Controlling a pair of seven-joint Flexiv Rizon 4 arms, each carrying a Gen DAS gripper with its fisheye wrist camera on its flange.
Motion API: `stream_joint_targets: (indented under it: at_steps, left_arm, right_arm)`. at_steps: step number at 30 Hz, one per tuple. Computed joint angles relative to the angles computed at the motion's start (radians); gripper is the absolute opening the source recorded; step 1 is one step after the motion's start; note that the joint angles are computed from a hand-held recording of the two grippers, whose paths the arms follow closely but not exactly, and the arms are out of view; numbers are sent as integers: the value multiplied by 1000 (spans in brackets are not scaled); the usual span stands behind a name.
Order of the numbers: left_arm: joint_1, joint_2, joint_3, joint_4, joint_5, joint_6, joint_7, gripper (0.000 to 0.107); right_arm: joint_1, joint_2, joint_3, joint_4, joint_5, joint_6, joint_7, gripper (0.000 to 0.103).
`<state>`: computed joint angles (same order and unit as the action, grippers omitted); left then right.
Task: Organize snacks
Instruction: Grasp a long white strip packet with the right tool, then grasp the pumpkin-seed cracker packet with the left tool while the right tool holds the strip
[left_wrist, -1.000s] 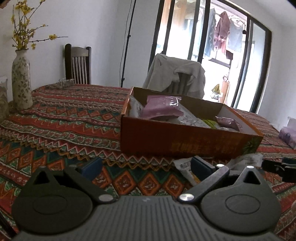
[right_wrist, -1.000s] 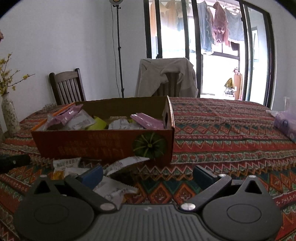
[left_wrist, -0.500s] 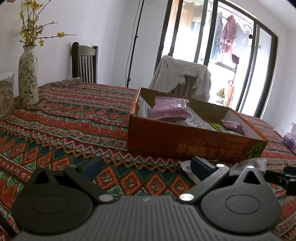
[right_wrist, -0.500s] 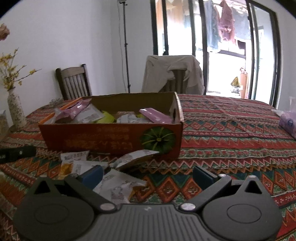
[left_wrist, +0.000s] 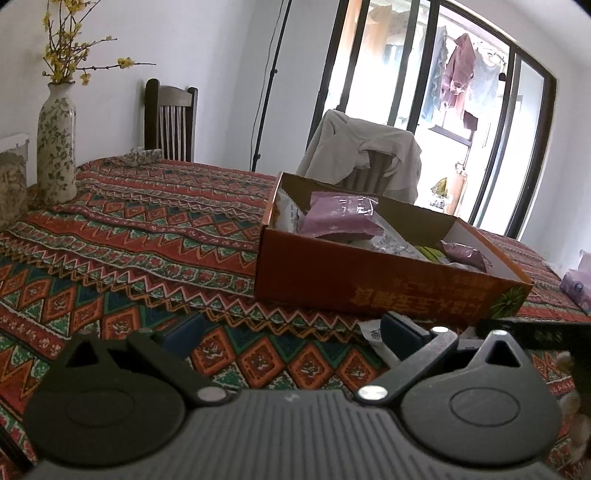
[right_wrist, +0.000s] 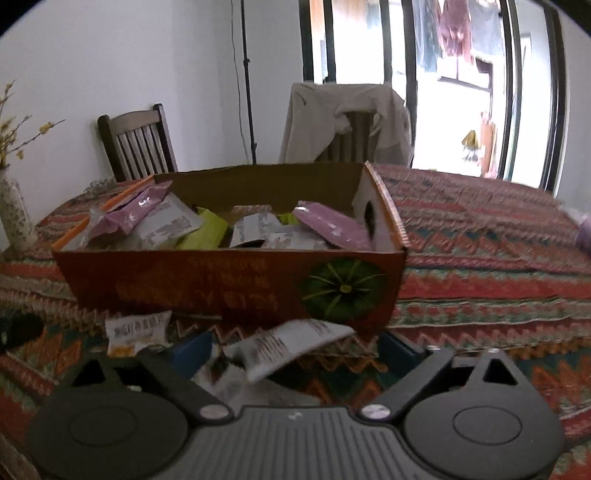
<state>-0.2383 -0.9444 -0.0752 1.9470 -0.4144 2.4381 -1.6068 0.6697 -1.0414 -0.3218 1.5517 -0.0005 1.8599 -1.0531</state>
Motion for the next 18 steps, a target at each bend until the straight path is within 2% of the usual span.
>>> stream_joint_targets:
  at_steps: [2, 3, 4, 6, 7, 8, 14, 18]
  left_arm:
    - [-2, 0, 1, 0, -5, -1, 0, 103]
    - [-2, 0, 1, 0, -6, -2, -1, 103]
    - [-2, 0, 1, 0, -7, -3, 0, 103]
    - [-7, 1, 3, -2, -15, -9, 4, 103]
    - [-6, 1, 3, -2, -13, -10, 4, 103]
    - [-6, 1, 3, -2, -12, -11, 4, 103]
    - [-18, 0, 10, -7, -36, -22, 17, 103]
    - [-42, 0, 21, -13, -78, -38, 43, 103]
  right_arm:
    - [-25, -3, 31, -26, -11, -34, 17, 62]
    - [-41, -4, 50, -33, -21, -38, 23, 54]
    - [-61, -3, 75, -35, -30, -31, 27, 45]
    - [-72, -2, 88, -24, -30, -2, 33, 36]
    - [-77, 0, 95, -16, -30, 20, 30, 27]
    - [-91, 3, 112, -7, -34, 43, 22, 13]
    - [-66, 9, 91, 57, 39, 183, -60, 13]
    - [-25, -2, 43, 79, 144, 265, -139, 13]
